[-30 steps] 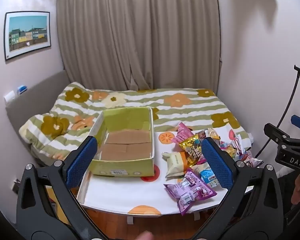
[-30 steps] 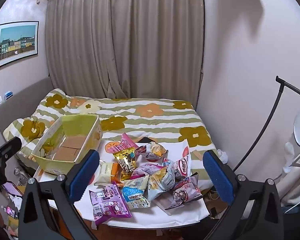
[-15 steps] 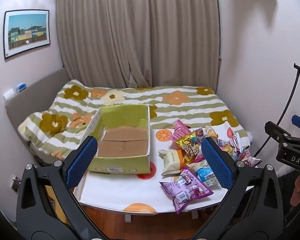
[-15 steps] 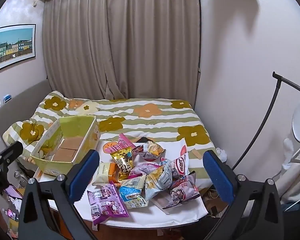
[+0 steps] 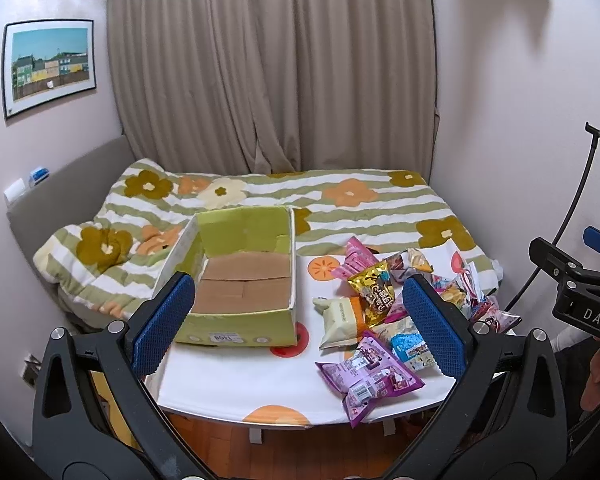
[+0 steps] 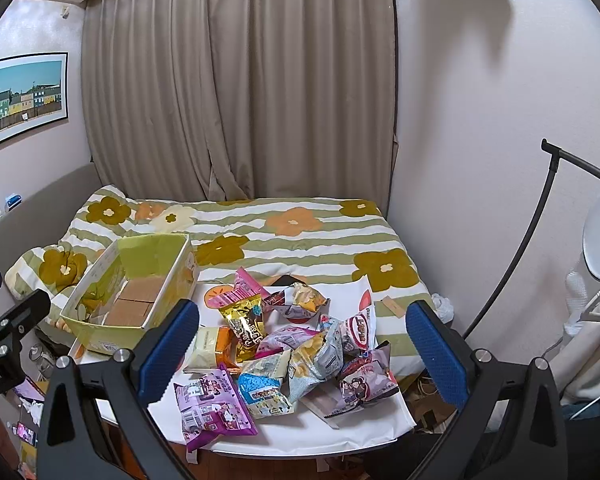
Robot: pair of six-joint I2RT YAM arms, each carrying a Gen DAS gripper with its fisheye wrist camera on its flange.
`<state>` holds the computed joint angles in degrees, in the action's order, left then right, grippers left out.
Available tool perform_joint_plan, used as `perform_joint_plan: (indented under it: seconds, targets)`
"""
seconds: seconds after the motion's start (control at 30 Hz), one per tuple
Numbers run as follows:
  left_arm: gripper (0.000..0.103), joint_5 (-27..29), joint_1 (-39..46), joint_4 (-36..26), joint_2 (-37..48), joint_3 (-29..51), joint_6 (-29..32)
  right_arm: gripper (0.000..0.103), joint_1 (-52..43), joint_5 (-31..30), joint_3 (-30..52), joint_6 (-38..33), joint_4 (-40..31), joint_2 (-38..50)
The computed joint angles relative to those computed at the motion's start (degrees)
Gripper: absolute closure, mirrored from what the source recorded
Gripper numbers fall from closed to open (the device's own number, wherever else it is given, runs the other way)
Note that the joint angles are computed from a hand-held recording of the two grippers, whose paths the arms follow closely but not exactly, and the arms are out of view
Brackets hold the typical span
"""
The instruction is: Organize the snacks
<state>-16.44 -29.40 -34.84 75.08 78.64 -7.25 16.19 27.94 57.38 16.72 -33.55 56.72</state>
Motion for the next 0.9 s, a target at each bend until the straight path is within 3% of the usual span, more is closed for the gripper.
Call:
perform_joint_plan:
  seconds: [0.9]
  targets:
    - [0.000, -0.10, 0.57, -0.89, 1.34, 1.62, -0.23, 0.000, 0.45, 0.15, -0.04, 0.15, 1.23, 1.25]
